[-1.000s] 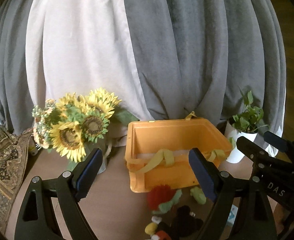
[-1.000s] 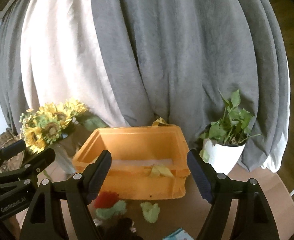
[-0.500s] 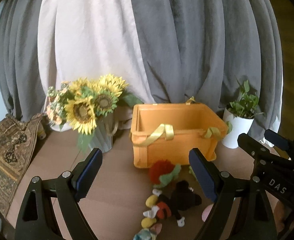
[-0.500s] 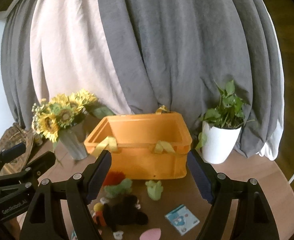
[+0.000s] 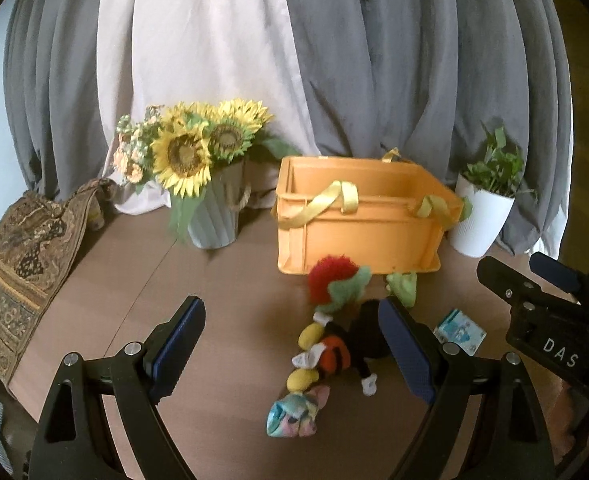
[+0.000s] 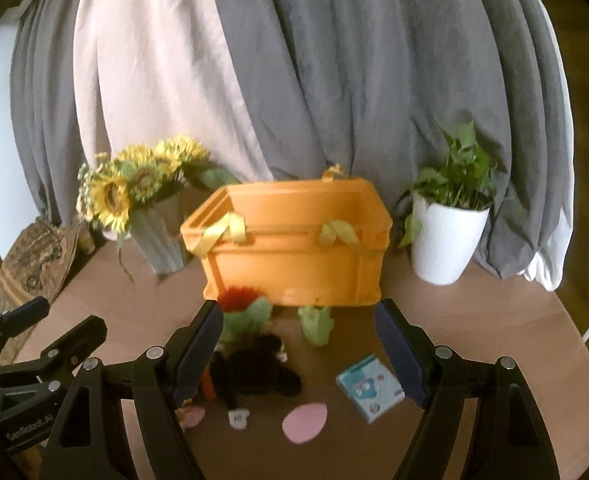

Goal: Organize soft objects
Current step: 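Move both tools back toward the remaining items on the table, then grasp the floral scrunchie with the left gripper while the right grasps the pink sponge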

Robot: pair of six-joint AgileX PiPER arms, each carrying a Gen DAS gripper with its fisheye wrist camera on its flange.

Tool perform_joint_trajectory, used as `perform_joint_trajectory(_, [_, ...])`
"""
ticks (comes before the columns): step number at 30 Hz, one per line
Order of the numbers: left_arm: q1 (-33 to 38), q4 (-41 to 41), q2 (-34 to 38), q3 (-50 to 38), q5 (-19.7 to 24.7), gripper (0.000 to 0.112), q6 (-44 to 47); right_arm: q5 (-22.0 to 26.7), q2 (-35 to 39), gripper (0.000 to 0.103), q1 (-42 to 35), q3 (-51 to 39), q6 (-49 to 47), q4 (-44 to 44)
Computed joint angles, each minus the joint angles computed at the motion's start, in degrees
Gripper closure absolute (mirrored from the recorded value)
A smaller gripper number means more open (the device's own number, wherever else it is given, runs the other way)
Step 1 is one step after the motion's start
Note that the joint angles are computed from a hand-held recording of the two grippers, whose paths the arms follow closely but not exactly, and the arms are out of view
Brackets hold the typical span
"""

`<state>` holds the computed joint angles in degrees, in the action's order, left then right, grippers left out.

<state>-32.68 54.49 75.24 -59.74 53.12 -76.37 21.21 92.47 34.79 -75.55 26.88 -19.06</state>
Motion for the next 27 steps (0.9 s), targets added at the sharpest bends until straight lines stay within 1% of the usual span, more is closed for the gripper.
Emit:
perform_joint_trajectory(2, [-0.53, -0.50, 0.14, 0.78, 0.57, 0.023, -0.58, -0.08, -0.09, 0.024, -0.03, 0.89, -0.96, 1.13])
perform_joint_trajectory(5, [-0.39, -1.92, 0.14, 2.09, -0.10, 0.023, -0.89, -0.27, -0.11, 0.024, 0.14, 2.41, -1.41, 1.47])
perform_joint_trajectory(10, [-0.41, -3.74, 0.85, 4.22, -1.20, 0.023, -1.42, -0.53, 0.43, 0.024, -0.19, 4.53, -4.63, 4.89])
perform_joint_trajectory(17, [0.83, -6.78, 2.69, 6.29, -3.98, 0.023, -1.57, -0.36, 2.36, 0.024, -0.91, 6.05, -8.61, 9.27])
perform_joint_trajectory(27, [2.57, -9.80, 6.34, 8.77, -7.65, 0.023, -1.50, -0.13, 6.45, 0.024, -1.53, 6.23, -11.88, 12.21])
